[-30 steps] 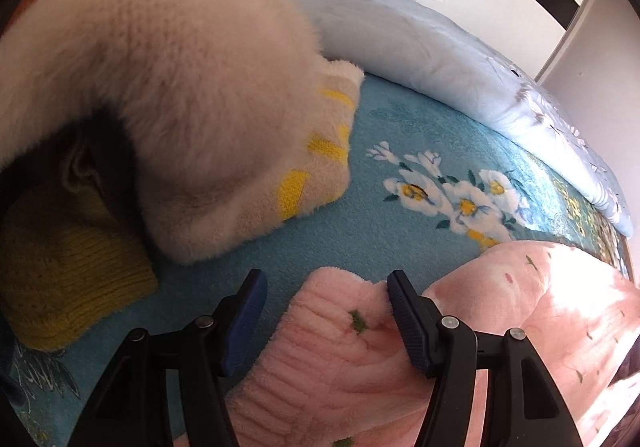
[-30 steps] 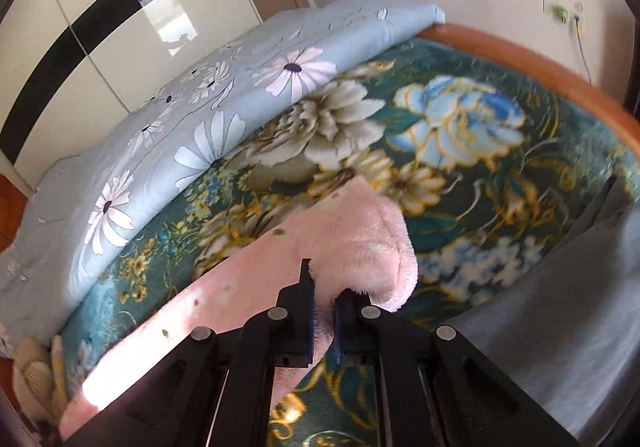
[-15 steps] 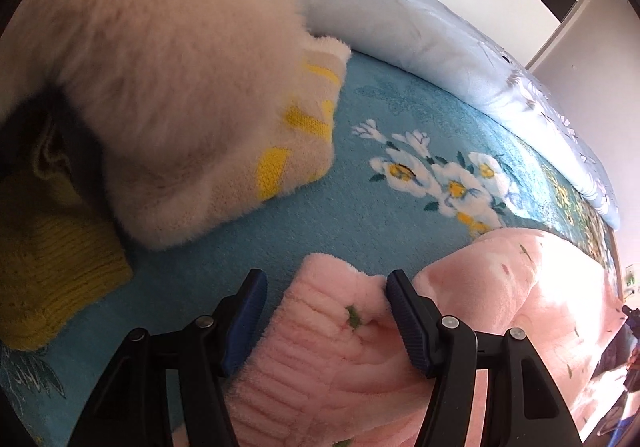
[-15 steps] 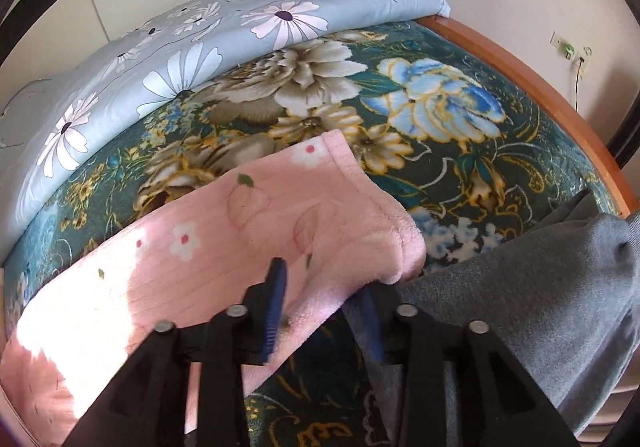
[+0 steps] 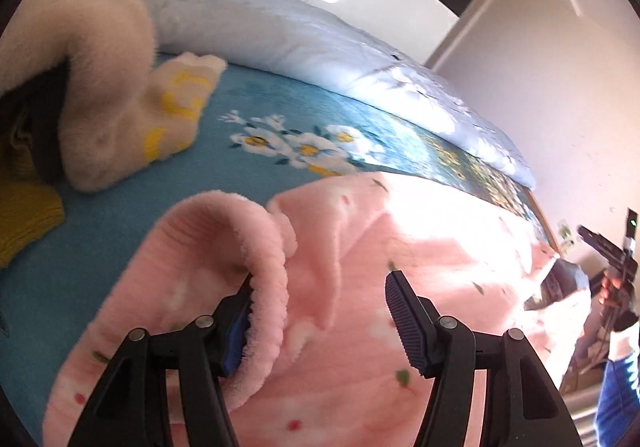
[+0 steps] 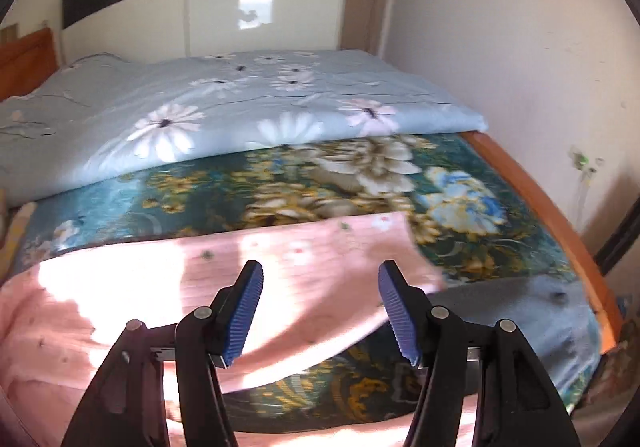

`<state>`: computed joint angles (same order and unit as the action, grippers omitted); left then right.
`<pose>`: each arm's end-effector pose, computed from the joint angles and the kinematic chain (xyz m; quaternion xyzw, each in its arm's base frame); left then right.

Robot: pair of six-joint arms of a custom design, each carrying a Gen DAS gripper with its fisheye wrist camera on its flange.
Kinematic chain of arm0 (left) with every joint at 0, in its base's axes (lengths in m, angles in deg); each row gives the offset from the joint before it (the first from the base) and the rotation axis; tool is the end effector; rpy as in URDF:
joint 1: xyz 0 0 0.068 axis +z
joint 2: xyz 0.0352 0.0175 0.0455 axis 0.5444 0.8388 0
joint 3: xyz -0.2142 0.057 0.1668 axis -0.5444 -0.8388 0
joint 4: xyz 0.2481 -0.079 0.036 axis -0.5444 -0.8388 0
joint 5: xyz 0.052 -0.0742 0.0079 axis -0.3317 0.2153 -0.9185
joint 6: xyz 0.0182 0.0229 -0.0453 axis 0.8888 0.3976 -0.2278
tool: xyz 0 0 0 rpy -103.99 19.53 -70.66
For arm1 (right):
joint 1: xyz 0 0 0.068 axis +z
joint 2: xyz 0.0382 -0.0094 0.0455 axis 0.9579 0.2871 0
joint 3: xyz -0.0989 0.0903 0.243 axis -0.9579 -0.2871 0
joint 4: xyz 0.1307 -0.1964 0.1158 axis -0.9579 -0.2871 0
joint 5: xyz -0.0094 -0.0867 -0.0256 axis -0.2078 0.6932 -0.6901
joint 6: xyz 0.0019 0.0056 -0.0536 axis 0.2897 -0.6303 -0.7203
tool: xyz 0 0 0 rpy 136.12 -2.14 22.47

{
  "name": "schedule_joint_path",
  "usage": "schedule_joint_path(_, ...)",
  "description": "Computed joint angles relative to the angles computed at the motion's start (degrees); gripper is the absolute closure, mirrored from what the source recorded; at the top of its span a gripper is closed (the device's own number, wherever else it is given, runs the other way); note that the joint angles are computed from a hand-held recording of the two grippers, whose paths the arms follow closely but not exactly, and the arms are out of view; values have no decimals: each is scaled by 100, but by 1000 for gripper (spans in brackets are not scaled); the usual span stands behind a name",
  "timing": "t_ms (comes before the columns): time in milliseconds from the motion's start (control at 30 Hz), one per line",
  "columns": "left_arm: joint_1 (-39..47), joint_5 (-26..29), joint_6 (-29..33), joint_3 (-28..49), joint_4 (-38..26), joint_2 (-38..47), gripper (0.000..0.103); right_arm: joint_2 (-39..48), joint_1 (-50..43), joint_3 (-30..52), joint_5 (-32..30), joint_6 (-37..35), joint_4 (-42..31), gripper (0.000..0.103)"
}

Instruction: Fold clothes

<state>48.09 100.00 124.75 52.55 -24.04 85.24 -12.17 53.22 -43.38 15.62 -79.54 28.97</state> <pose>0.4089 0.0841 0.1343 0.1953 0.8995 -0.3117 0.2359 0.1684 -0.0683 0.2271 0.2544 0.8970 -0.1195 0.3412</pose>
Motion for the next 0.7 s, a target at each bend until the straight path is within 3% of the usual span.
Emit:
schedule_joint_path(133, -116, -316, -246, 163, 150, 77, 37, 1494, 1547, 101, -174, 810, 811, 41)
schedule_joint_path(233, -36, -49, -316, 1178, -634, 702, 37, 2220, 2306, 133, -196, 1221, 1336, 41)
schedule_joint_path(400, 42, 539, -586, 2504, -1477, 1469, 39, 2592, 2686, 151, -75, 1380, 1533, 41)
schedule_joint_path(433, 66, 624, -679, 2702, -1566, 1584, 41, 2569, 2670, 112, -80, 1412, 1532, 41)
schedule_joint_path(467, 79, 675, -770, 2875, -1605, 1688, 54, 2536, 2610, 67, -119, 1427, 1538, 41)
schedule_joint_path(500, 69, 610, -928, 2952, -1499, 1736, 74, 2507, 2528, 22, -178, 1428, 1552, 41)
schedule_joint_path(567, 8, 235, -1311, 2865, -994, 1686, 93, 2453, 2350, -75, -309, 1416, 1585, 41)
schedule_joint_path(700, 20, -540, -2214, 2297, 575, 1276, 94, 2438, 2068, -198, -388, 1328, 1636, 41)
